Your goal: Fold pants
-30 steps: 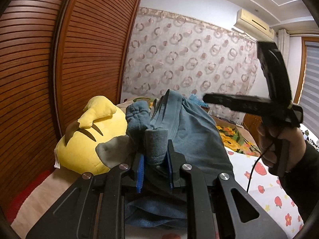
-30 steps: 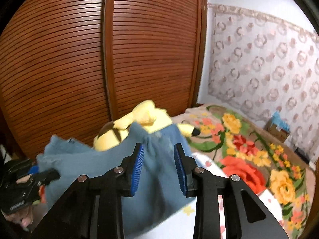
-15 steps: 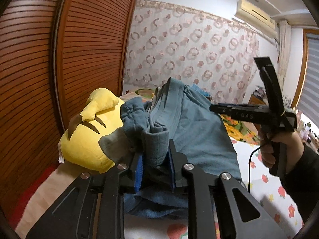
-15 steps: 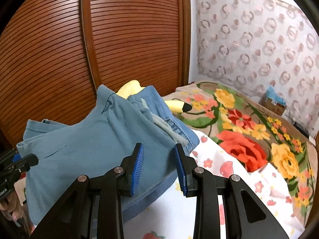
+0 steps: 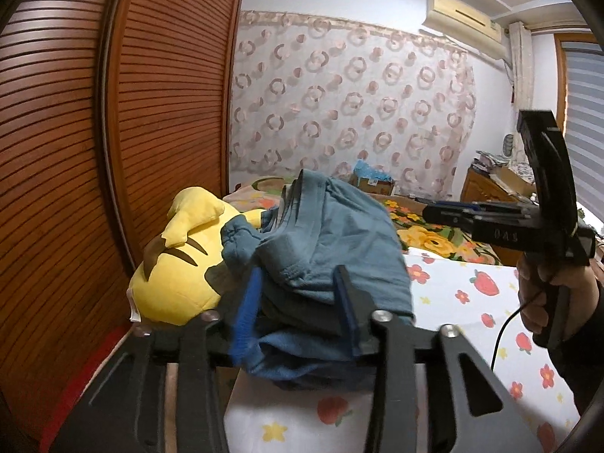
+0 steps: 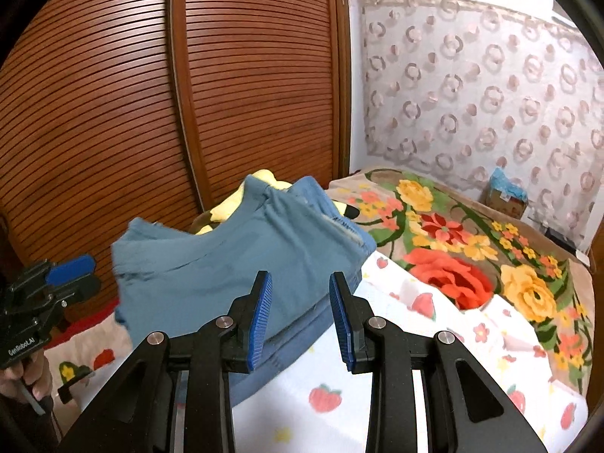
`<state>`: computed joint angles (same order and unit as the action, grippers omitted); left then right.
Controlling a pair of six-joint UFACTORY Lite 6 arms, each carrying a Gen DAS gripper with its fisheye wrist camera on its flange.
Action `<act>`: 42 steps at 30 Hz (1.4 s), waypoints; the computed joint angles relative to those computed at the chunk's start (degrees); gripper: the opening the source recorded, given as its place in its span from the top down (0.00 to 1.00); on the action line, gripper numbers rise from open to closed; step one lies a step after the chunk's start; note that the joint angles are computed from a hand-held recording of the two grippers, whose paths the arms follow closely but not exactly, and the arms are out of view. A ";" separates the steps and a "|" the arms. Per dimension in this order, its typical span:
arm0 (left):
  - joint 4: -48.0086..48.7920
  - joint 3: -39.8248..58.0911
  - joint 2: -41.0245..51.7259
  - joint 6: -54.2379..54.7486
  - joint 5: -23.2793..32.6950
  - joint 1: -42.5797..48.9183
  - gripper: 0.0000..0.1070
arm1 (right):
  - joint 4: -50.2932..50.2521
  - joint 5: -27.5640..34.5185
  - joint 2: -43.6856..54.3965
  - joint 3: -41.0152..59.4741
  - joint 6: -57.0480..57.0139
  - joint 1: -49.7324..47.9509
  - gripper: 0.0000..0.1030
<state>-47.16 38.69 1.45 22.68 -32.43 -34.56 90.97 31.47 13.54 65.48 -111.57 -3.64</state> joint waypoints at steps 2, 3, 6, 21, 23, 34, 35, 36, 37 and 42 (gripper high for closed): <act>-1.12 -1.19 -1.64 1.19 -0.03 -0.90 0.56 | 2.22 0.24 -4.19 -5.27 -2.36 -0.42 0.68; -2.11 -1.63 -2.33 2.36 0.06 -1.39 0.54 | 2.87 0.44 -5.86 -7.27 -2.93 -0.61 0.68; -3.16 -2.83 -4.01 3.61 -0.28 -2.54 0.36 | 3.82 0.98 -10.63 -12.44 -4.12 -1.60 0.68; -15.04 -4.37 -7.71 16.14 -1.03 -11.50 0.17 | 1.73 5.21 -27.58 -29.06 -3.35 -8.51 0.50; -15.66 -4.37 -7.72 16.27 -1.10 -12.74 0.17 | 0.76 5.81 -30.60 -31.57 -2.51 -9.91 0.47; -19.63 -1.60 -5.56 19.21 -3.75 -22.35 0.17 | -14.57 13.26 -55.18 -43.90 13.08 -22.87 0.40; -20.34 -0.95 -5.02 20.07 -4.27 -23.50 0.17 | -16.07 14.22 -57.85 -44.86 15.00 -24.07 0.40; -21.68 -0.11 -4.42 21.09 -4.77 -24.73 0.17 | -17.49 15.68 -60.21 -45.65 16.53 -25.90 0.39; -22.41 0.31 -4.26 21.53 -4.81 -25.41 0.17 | -19.01 17.10 -62.83 -46.59 18.33 -27.72 0.39; -25.47 3.79 -1.24 22.87 -5.13 -29.01 0.17 | -23.91 29.05 -72.72 -49.79 21.76 -40.92 0.38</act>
